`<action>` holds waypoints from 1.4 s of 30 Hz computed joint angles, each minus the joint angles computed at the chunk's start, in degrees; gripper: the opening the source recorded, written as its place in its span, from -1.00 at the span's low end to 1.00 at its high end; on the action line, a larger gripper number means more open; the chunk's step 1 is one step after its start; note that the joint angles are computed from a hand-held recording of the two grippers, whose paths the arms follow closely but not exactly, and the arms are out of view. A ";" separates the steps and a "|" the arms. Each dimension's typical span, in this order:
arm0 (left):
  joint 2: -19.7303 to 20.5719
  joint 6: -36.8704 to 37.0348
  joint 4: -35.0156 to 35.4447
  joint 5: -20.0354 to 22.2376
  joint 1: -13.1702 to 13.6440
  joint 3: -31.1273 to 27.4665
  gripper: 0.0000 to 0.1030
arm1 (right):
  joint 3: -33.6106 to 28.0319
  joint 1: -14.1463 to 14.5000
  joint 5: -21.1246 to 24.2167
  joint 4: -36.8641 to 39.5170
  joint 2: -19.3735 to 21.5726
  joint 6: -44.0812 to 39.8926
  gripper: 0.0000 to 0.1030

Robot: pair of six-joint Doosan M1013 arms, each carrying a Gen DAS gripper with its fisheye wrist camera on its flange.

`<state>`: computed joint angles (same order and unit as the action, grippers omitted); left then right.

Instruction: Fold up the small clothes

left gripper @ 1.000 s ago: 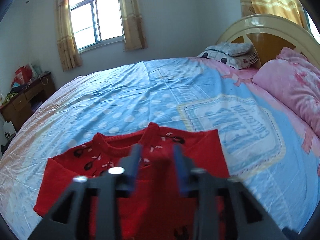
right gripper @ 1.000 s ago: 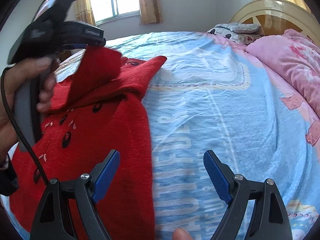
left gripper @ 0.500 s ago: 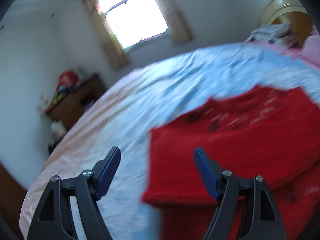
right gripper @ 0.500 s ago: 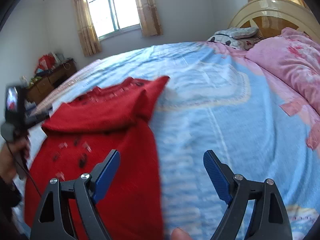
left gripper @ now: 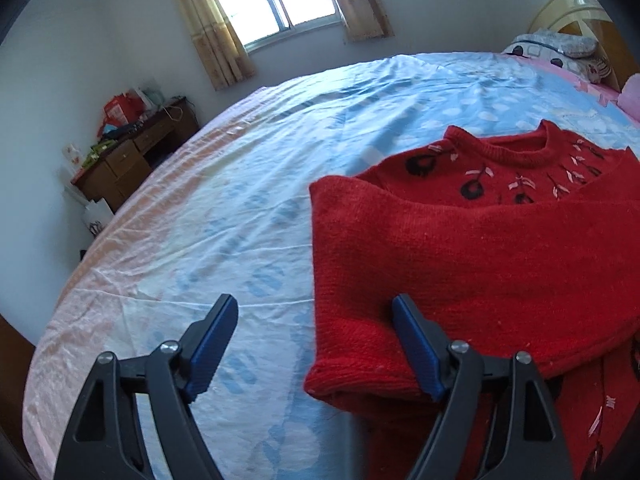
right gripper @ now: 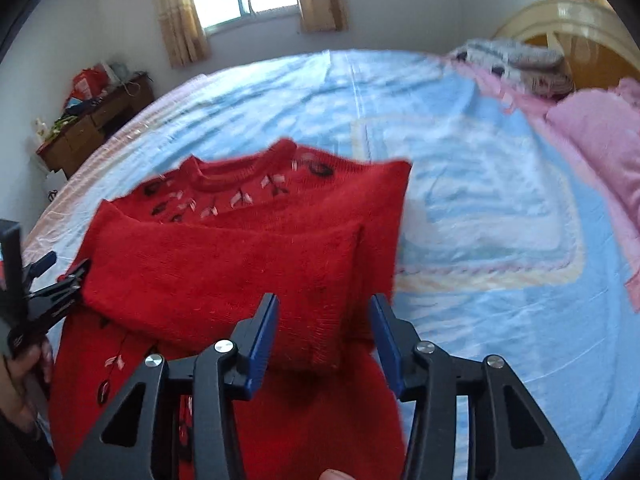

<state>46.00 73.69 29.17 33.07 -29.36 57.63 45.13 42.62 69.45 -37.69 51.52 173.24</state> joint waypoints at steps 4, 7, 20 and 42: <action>0.15 2.07 -2.98 -0.20 0.39 -0.25 0.60 | -2.50 0.54 3.82 -1.33 1.66 -2.17 -0.51; 0.22 3.00 -4.24 -0.13 0.52 -0.39 0.60 | -1.94 0.69 4.18 -2.14 1.11 -2.22 -0.80; 0.11 3.80 -4.75 -0.25 0.51 -0.20 0.67 | -5.32 0.93 8.10 -2.22 2.34 -5.09 -0.71; 0.25 3.78 -4.63 0.16 0.50 -0.49 1.00 | -3.48 0.09 2.65 -2.17 3.01 -8.91 -0.42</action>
<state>46.25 77.47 24.53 33.24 -28.86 57.14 41.66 42.71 72.10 -39.86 54.52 164.33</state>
